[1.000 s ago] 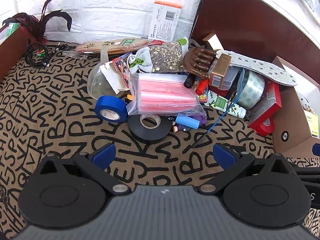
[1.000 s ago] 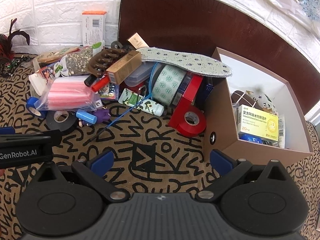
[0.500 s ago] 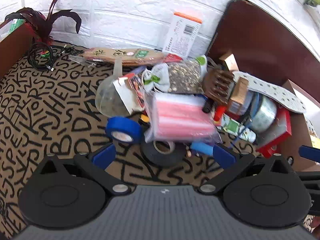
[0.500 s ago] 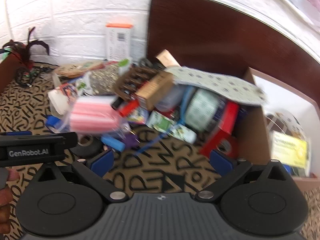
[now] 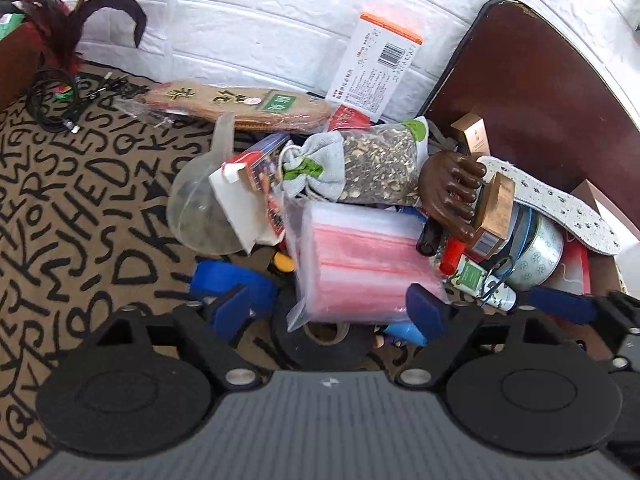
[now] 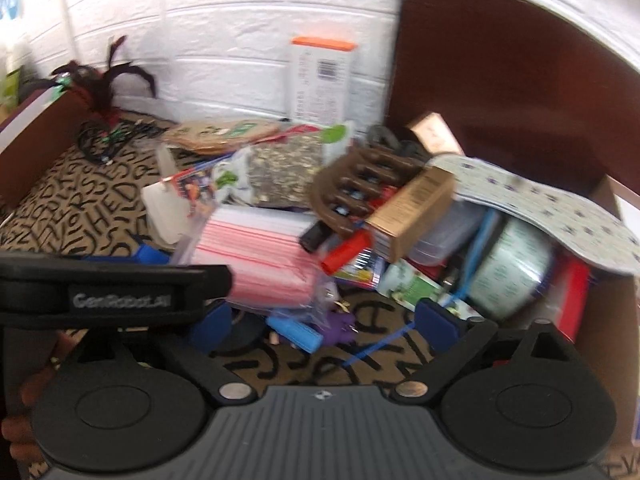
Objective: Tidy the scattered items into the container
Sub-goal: 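Move both grippers toward the pink zip-bag pack in the pile, then close both grippers together on the pink zip-bag pack and lift it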
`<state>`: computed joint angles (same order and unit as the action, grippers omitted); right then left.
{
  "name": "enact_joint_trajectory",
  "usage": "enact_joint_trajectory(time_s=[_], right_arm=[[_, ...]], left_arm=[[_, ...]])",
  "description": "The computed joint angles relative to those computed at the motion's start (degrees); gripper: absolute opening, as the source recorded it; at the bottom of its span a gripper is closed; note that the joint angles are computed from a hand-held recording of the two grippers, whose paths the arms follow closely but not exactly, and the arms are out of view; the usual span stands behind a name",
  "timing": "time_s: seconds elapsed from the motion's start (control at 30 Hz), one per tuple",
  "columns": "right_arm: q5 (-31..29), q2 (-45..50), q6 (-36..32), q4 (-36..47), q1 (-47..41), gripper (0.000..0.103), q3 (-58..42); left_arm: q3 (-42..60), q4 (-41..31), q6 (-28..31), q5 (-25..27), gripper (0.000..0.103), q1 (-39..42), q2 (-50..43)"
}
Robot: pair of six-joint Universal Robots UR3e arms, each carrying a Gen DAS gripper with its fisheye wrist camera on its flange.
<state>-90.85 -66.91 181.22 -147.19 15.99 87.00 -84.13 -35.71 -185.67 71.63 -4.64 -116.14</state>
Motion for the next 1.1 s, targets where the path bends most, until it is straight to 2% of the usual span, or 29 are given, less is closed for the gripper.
enact_joint_trajectory(time_s=[0.1, 0.17, 0.2, 0.33, 0.4, 0.5, 0.67, 0.83, 0.9, 0.97, 1.03, 1.07, 1.1], right_arm=[[2.04, 1.51, -1.83, -0.48, -0.35, 0.086, -1.33], [3.18, 2.81, -2.58, -0.11, -0.68, 0.081, -2.74], [3.79, 3.64, -2.85, 0.72, -0.86, 0.077, -3.83], [5.05, 6.24, -2.94, 1.89, -1.19, 0.069, -6.58], [5.9, 7.17, -3.15, 2.39, -1.5, 0.064, -7.52], [7.81, 8.4, -4.33, 2.4, -1.88, 0.062, -8.61], [10.09, 9.51, -4.65, 1.85, -2.56, 0.062, -9.02], [9.72, 8.63, -4.62, 2.89, -2.47, 0.042, -8.81], [9.48, 8.22, -5.3, 3.45, -2.37, 0.03, -8.85], [10.18, 7.47, -5.65, 3.43, -2.59, 0.019, -8.35], [10.01, 7.12, -6.52, 4.93, -2.17, 0.017, -8.96], [10.39, 6.8, -7.06, 5.14, -2.02, 0.009, -8.7], [10.7, 6.57, -7.13, 5.74, -1.88, 0.009, -8.64]], left_arm=[[2.52, -1.19, 0.31, -1.87, 0.07, 0.39, -2.03], [4.72, -3.17, 0.23, -2.93, 0.058, 0.63, -3.6], [5.42, -3.79, 0.25, -3.46, 0.055, 0.76, -4.14], [6.75, -4.8, 1.07, -4.49, 0.046, 1.15, -5.18], [7.5, -5.35, 1.49, -4.7, 0.045, 1.27, -5.69], [8.63, -5.63, 1.51, -4.81, 0.045, 1.27, -6.51], [10.78, -6.66, 0.26, -4.49, 0.048, 0.93, -7.72], [10.64, -6.85, 1.11, -3.76, 0.044, 0.69, -7.2], [10.74, -6.91, 1.14, -3.31, 0.041, 0.5, -7.15], [11.05, -7.69, 1.61, -3.96, 0.034, 0.47, -7.14], [10.62, -8.49, 1.88, -5.25, 0.028, 0.81, -6.65], [10.62, -9.04, 2.11, -5.28, 0.028, 0.81, -6.47], [10.24, -8.73, 2.29, -5.02, 0.028, 0.67, -6.23]])
